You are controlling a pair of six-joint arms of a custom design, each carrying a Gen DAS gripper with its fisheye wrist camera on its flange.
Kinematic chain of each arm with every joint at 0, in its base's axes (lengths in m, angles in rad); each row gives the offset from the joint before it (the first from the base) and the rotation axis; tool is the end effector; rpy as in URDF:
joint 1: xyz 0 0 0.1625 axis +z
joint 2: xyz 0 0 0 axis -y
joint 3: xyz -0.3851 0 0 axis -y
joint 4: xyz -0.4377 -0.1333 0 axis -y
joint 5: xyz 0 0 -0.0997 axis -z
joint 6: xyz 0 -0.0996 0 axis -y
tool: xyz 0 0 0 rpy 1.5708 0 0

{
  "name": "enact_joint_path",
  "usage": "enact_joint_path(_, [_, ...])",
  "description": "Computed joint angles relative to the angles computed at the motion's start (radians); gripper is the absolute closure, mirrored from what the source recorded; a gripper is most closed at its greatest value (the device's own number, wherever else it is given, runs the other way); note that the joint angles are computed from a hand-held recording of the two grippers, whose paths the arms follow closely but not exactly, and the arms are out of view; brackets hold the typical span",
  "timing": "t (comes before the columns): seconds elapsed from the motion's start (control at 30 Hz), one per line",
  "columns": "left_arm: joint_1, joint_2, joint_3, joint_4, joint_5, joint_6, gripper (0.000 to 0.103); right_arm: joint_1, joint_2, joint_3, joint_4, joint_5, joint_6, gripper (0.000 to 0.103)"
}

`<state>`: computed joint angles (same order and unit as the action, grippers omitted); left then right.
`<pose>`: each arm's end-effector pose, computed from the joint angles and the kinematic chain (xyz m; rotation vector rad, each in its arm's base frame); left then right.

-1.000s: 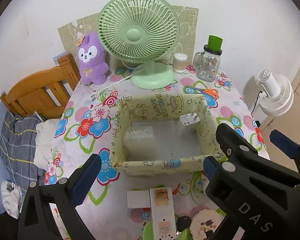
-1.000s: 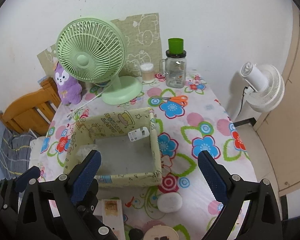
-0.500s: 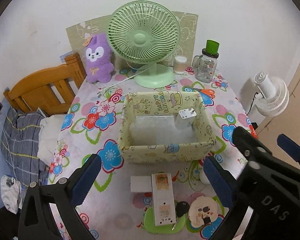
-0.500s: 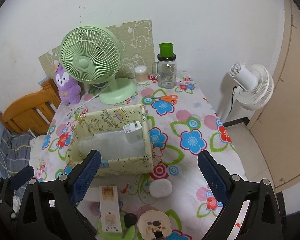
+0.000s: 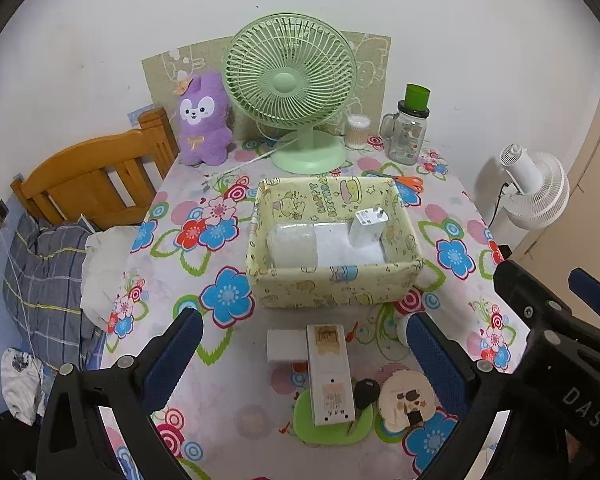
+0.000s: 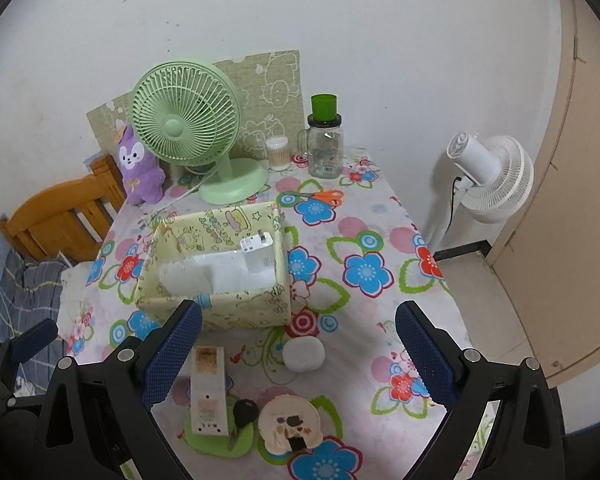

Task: Organize rigid objects
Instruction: 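Lift both open tools up and away from the basket, then move both tools down toward the white remote and round earbuds case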

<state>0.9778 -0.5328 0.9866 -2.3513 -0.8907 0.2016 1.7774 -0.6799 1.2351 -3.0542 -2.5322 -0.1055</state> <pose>-0.3094 -0.8097 0.1249 0.8255 2.3407 -0.5711 0.2099 -0.7497 0.2196 -0.2062 -2.0696 1.0591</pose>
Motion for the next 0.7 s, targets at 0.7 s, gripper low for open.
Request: enact_joint_path(0.7, [0.026, -0.053, 0.122, -0.004, -0.036, -0.013, 0.000, -0.018, -0.051, 0.165, -0.141, 0.037, -0.028, 0.004])
